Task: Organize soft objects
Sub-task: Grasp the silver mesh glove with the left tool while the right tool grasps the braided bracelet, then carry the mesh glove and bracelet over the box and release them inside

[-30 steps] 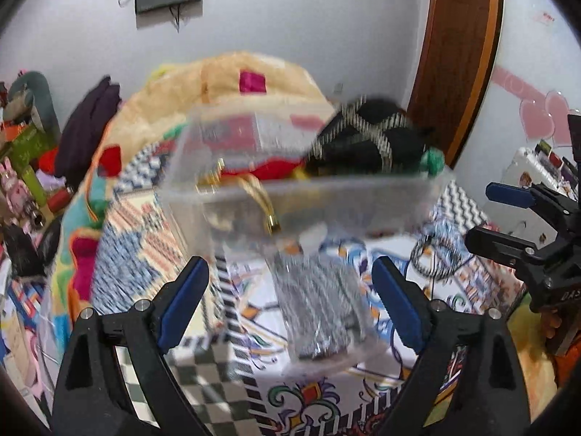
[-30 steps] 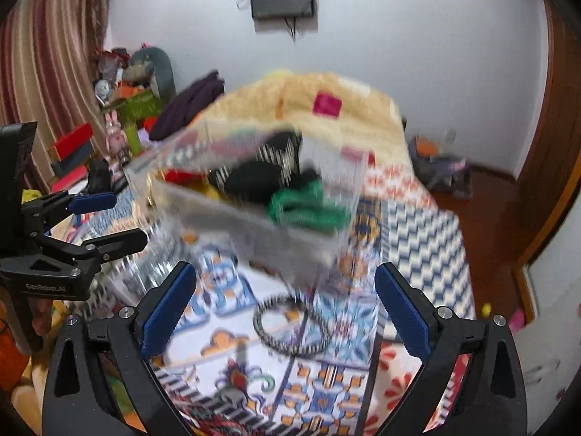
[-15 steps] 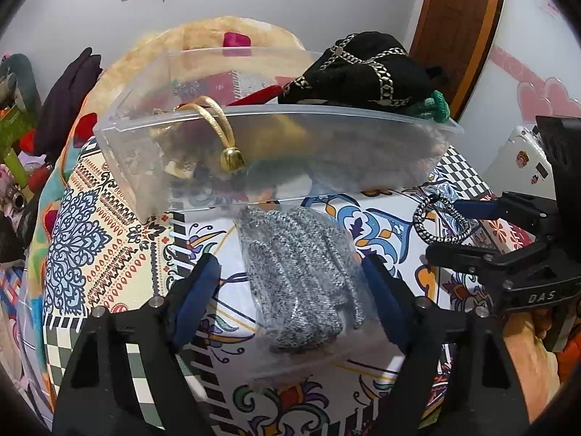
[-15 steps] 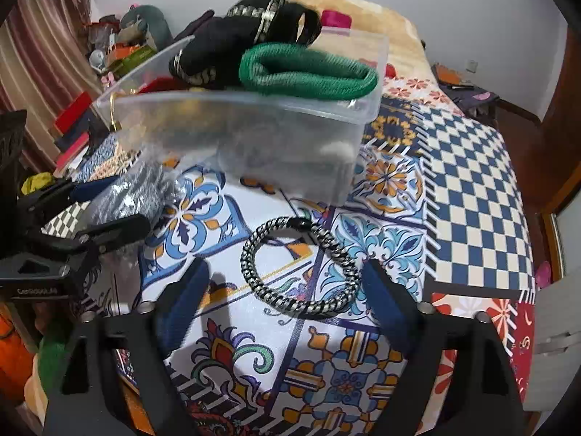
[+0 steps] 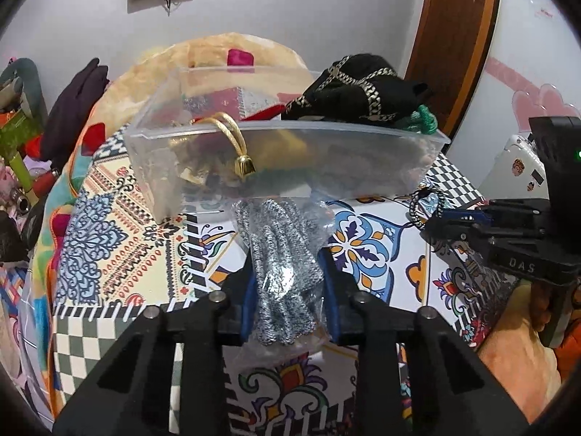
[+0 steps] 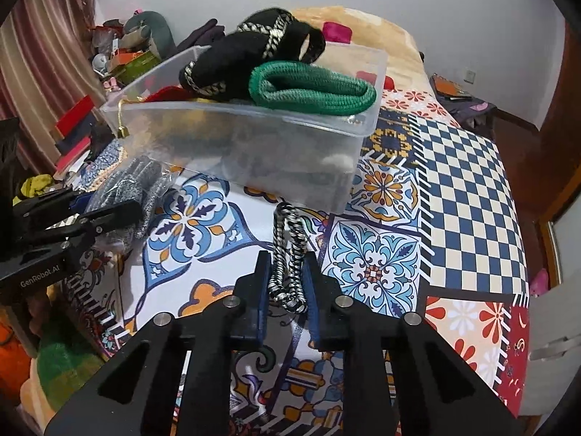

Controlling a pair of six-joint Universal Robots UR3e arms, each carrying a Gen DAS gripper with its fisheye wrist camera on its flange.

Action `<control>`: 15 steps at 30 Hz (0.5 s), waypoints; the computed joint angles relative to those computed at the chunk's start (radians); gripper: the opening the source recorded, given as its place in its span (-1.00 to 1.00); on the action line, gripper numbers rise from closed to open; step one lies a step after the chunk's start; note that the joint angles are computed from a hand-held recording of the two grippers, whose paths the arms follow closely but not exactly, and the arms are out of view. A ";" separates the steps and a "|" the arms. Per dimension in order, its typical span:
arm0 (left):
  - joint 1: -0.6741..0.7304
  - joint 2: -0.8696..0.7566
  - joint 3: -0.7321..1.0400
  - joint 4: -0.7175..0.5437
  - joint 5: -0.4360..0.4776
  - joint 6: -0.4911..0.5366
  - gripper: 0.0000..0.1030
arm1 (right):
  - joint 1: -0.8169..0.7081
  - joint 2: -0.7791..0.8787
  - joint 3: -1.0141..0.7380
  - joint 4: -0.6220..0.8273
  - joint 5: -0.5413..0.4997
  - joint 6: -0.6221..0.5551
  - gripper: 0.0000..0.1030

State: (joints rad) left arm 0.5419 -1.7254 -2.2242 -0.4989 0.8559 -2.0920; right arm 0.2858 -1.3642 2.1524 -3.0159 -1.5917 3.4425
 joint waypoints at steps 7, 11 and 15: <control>0.078 0.146 -0.051 -0.102 -0.068 0.103 -0.47 | 0.013 -0.048 0.036 -0.062 -0.012 0.004 -0.74; 0.144 0.263 -0.066 -0.225 -0.135 0.181 -0.47 | 0.010 -0.087 0.060 -0.088 -0.008 -0.008 -0.74; 0.158 0.300 -0.030 -0.283 -0.179 0.185 -0.47 | 0.031 -0.109 0.034 -0.089 -0.032 -0.010 -0.74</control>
State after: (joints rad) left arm 0.7001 -1.4256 -2.2538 -0.7822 0.6769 -1.9065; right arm 0.3167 -1.4733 2.1861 -3.1052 -1.6239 3.4325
